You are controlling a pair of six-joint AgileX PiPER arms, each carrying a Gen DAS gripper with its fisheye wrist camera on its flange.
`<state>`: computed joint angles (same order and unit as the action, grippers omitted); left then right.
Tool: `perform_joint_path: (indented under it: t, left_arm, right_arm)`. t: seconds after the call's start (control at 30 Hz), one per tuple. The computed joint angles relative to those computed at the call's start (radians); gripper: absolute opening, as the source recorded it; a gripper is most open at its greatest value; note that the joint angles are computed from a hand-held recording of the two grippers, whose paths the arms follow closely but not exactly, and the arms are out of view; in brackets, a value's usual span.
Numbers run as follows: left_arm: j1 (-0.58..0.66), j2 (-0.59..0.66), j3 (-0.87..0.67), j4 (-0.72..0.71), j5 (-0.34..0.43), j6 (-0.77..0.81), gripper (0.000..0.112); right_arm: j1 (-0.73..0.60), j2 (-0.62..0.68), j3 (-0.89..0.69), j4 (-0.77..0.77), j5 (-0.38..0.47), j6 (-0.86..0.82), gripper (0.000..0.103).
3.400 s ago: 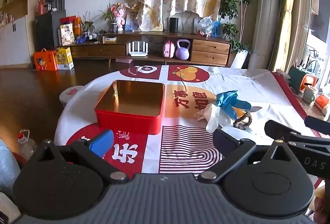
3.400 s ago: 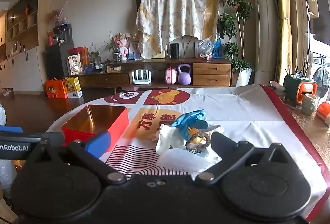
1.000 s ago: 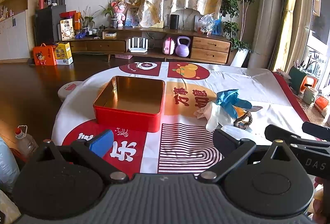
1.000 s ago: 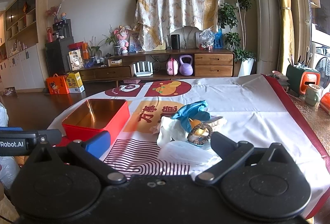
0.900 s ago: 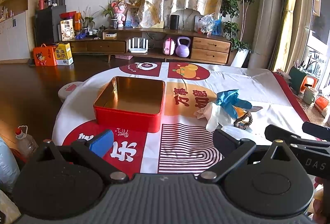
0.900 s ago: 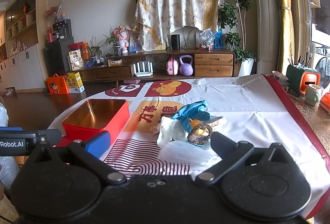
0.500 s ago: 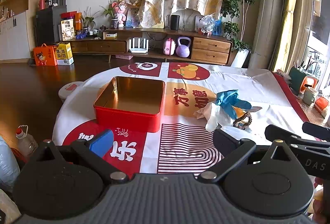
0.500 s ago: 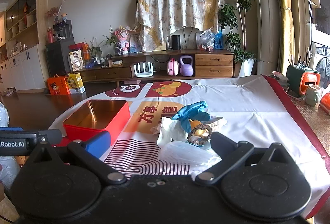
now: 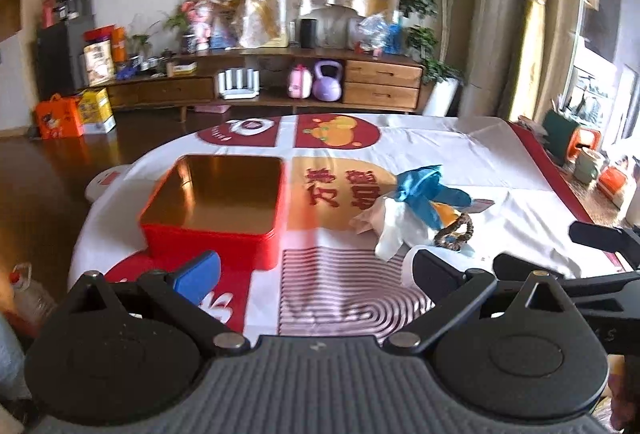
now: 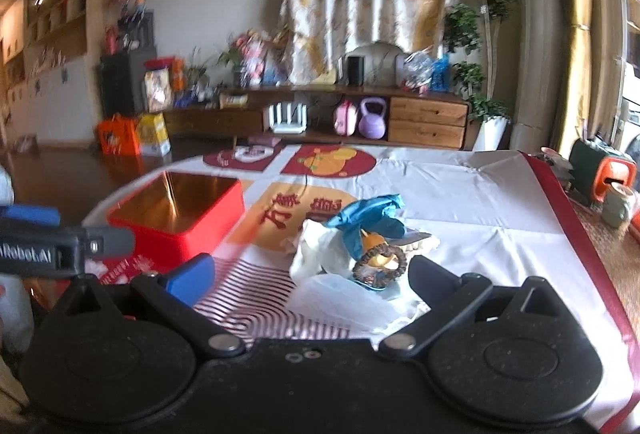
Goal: Organize soft objects
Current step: 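Grasp the brown bead bracelet with the left gripper while the right gripper grasps the white mask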
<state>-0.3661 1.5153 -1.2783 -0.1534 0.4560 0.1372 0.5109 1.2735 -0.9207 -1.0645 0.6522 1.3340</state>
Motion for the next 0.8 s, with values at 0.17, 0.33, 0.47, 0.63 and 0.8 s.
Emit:
perform_joint_path:
  t: [0.17,0.33,0.47,0.63,0.8]
  left_arm:
    - [-0.036,0.128,-0.149,-0.003,0.024,-0.009,0.103]
    - [-0.055,0.276,-0.35,-0.078,0.123,0.021,0.103]
    - [-0.082,0.401,-0.518,-0.095,0.211,0.031,0.103]
    - [-0.132,0.555,-0.726,-0.094,0.323,0.077,0.103]
    - [-0.168,0.715,-0.937,-0.066,0.436,0.076,0.103]
  right_arm:
    - [-0.2,0.026,-0.024,0.23,-0.155,-0.318,0.1]
    - [-0.335,0.079,-0.033,0.456,-0.256,-0.611,0.095]
    - [-0.401,0.134,-0.048,0.611,-0.306,-0.812,0.093]
    - [-0.482,0.211,-0.073,0.89,-0.33,-1.138,0.086]
    - [-0.514,0.266,-0.078,1.099,-0.334,-1.367,0.084]
